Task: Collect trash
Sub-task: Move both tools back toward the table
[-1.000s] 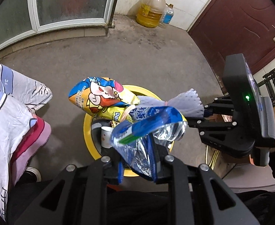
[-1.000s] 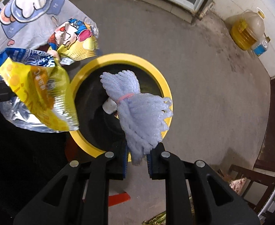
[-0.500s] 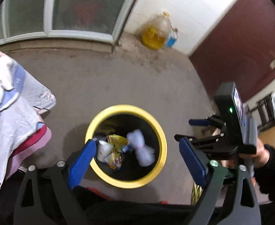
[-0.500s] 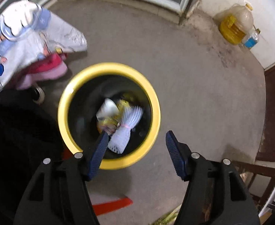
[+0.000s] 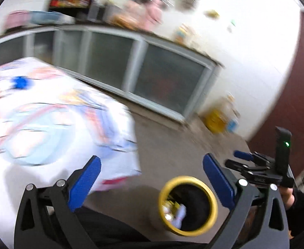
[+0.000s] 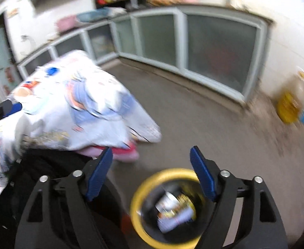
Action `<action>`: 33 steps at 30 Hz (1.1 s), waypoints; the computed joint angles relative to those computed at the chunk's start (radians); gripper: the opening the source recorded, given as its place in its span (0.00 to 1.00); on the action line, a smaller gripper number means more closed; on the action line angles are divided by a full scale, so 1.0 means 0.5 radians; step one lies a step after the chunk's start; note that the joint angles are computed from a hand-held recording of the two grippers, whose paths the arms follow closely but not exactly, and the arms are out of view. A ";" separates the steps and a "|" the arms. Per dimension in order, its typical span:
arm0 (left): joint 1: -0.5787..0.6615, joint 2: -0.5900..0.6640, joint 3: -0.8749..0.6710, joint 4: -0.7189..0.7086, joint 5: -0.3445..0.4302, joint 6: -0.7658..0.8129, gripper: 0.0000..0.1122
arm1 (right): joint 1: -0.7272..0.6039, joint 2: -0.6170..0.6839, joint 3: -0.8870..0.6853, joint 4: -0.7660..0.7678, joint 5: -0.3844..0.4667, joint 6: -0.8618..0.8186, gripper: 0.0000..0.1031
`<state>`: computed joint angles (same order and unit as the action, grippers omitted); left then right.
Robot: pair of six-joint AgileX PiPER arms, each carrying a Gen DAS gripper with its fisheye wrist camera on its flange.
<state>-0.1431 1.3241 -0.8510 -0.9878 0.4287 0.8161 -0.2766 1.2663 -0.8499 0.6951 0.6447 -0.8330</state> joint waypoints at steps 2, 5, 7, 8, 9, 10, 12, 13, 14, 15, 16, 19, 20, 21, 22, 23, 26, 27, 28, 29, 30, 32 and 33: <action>0.274 -0.196 0.115 0.114 -0.037 -0.096 0.85 | 0.294 0.036 -0.079 -0.001 -0.130 0.064 0.76; 0.702 -0.386 0.202 0.240 -0.004 -0.151 0.85 | 0.694 0.154 -0.220 -0.089 -0.320 0.246 0.81; 1.048 -0.448 0.225 0.231 0.063 -0.075 0.85 | 0.922 0.276 -0.351 -0.215 -0.416 0.422 0.82; 1.236 -0.440 0.210 0.189 0.132 0.001 0.85 | 1.014 0.342 -0.422 -0.286 -0.445 0.502 0.81; 1.384 -0.429 0.185 0.200 0.175 0.008 0.85 | 1.108 0.409 -0.495 -0.390 -0.480 0.610 0.81; 1.552 -0.427 0.172 0.200 0.213 0.026 0.85 | 1.203 0.481 -0.566 -0.478 -0.528 0.700 0.81; 1.803 -0.395 0.133 0.227 0.265 0.051 0.85 | 1.353 0.624 -0.730 -0.592 -0.570 0.826 0.81; 1.890 -0.369 0.104 0.300 0.249 0.000 0.85 | 1.415 0.710 -0.836 -0.587 -0.565 0.829 0.81; 1.964 -0.335 0.075 0.327 0.245 -0.002 0.85 | 1.469 0.797 -0.946 -0.579 -0.555 0.825 0.81; 2.013 -0.308 0.054 0.354 0.233 -0.018 0.85 | 1.521 0.877 -1.049 -0.590 -0.550 0.836 0.81; 2.066 -0.254 0.019 0.381 0.214 -0.033 0.85 | 1.560 0.936 -1.126 -0.611 -0.551 0.859 0.81; 2.088 -0.099 -0.089 0.497 0.130 -0.146 0.85 | 1.674 1.147 -1.423 -0.690 -0.515 0.931 0.81; 2.106 -0.038 -0.131 0.515 0.118 -0.153 0.85 | 1.704 1.198 -1.497 -0.737 -0.505 0.964 0.81; 2.093 -0.014 -0.148 0.542 0.104 -0.180 0.85 | 1.725 1.257 -1.584 -0.765 -0.480 0.980 0.81; 2.090 0.034 -0.181 0.555 0.094 -0.185 0.85 | 1.749 1.328 -1.690 -0.780 -0.443 0.991 0.81; 2.076 0.092 -0.223 0.601 0.085 -0.221 0.85 | 1.762 1.383 -1.775 -0.787 -0.406 0.999 0.81; 2.007 0.247 -0.339 0.771 0.062 -0.406 0.85 | 1.818 1.626 -2.162 -0.921 -0.232 1.128 0.81; 1.985 0.285 -0.357 0.779 0.050 -0.423 0.85 | 1.836 1.688 -2.256 -0.956 -0.196 1.160 0.80; 1.966 0.331 -0.403 0.838 0.063 -0.488 0.85 | 1.862 1.774 -2.399 -1.042 -0.134 1.224 0.79; 1.949 0.362 -0.431 0.880 0.059 -0.535 0.85 | 1.890 1.871 -2.568 -1.137 -0.055 1.293 0.78; 1.923 0.386 -0.448 0.924 0.046 -0.590 0.85 | 1.900 1.922 -2.661 -1.162 -0.004 1.302 0.77; 1.913 0.452 -0.507 0.947 0.053 -0.628 0.85 | 1.927 2.108 -2.994 -1.195 0.178 1.297 0.73; 1.914 0.481 -0.535 0.958 0.057 -0.650 0.85 | 1.941 2.215 -3.193 -1.220 0.286 1.306 0.72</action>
<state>0.8139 1.5646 -1.1186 -0.5085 0.4574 0.4911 0.6937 2.3737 -2.4465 0.0849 0.7876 -0.1802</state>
